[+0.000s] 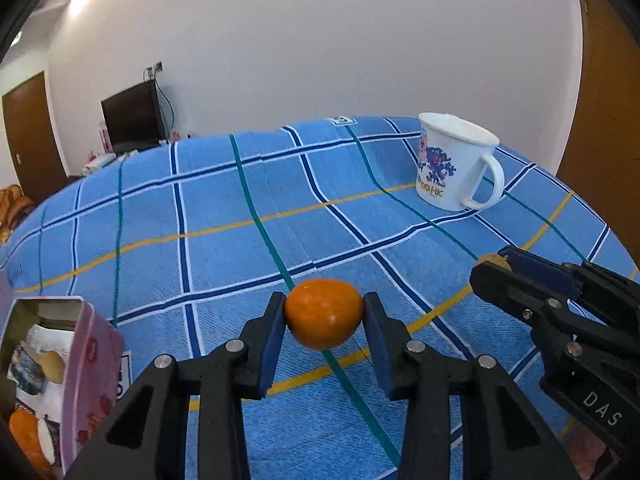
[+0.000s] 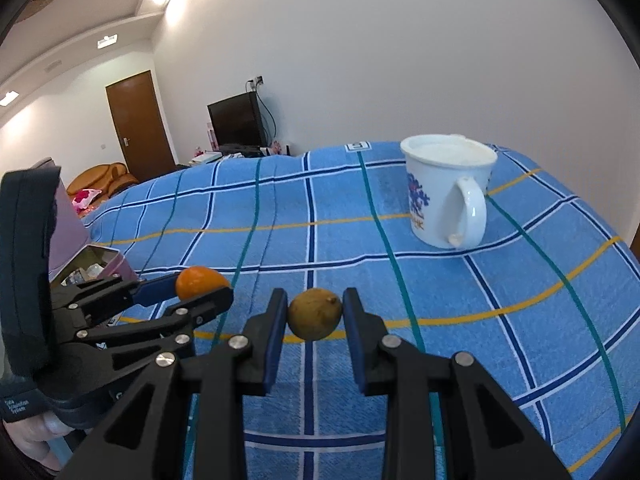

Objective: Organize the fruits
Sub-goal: 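Grasp the small brown fruit with the right tool while the left tool grasps the mandarin, then lift and carry the mandarin and small brown fruit toward the tin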

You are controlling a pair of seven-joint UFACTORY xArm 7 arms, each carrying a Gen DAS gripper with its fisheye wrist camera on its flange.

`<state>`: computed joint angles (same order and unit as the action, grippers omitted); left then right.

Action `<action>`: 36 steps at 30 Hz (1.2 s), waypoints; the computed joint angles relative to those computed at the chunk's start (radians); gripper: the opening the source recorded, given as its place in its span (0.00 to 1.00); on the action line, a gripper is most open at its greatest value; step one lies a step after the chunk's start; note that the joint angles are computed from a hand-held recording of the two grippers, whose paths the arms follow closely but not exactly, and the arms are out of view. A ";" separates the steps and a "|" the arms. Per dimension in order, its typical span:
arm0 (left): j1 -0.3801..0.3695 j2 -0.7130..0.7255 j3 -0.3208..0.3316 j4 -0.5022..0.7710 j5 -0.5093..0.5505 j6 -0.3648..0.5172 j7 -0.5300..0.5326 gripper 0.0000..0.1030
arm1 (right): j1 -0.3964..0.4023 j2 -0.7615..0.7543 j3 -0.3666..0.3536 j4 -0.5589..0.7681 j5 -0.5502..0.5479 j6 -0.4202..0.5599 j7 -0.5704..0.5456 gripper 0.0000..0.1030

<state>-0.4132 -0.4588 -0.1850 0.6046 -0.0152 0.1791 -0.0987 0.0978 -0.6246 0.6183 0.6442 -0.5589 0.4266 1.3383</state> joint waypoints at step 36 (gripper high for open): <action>0.123 -0.163 -0.096 -0.142 0.107 -0.187 -0.132 0.40 | -0.135 -0.178 0.157 -0.026 -0.012 -0.073 0.008 0.30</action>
